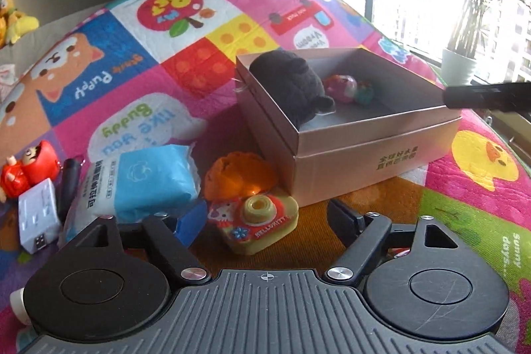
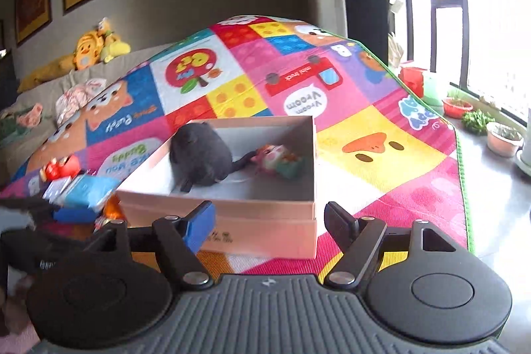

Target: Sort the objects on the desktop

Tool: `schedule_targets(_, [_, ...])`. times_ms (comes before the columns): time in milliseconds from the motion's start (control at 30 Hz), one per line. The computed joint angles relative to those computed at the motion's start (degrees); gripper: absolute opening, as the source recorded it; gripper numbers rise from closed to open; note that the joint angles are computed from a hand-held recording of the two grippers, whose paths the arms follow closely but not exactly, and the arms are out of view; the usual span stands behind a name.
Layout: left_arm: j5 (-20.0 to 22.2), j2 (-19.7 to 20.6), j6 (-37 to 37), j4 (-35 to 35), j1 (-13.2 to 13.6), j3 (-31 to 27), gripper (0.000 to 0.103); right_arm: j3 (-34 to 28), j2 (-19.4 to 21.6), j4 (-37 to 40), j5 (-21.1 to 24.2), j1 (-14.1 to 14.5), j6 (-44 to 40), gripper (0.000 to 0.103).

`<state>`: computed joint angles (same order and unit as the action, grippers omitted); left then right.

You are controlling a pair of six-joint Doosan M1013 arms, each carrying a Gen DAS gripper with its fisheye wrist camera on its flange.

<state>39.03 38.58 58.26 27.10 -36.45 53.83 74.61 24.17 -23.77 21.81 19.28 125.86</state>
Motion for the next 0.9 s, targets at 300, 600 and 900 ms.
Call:
schedule_targets(300, [-2.6,-5.0,0.9,-1.8,1.2,7.6,0.041,-10.6,6.7,3.1,8.5,0.5,-7.0,0.057])
schedule_targets(600, [-3.3,-7.1,-6.0,-0.1,1.8,10.6,0.077,-14.1,8.7,6.7,8.9,2.3,-14.5,0.059])
schedule_targets(900, [0.1,-2.0,-7.1,3.0,1.5,3.3,0.076,0.8,-0.6,6.6,0.2,3.3,-18.9,0.086])
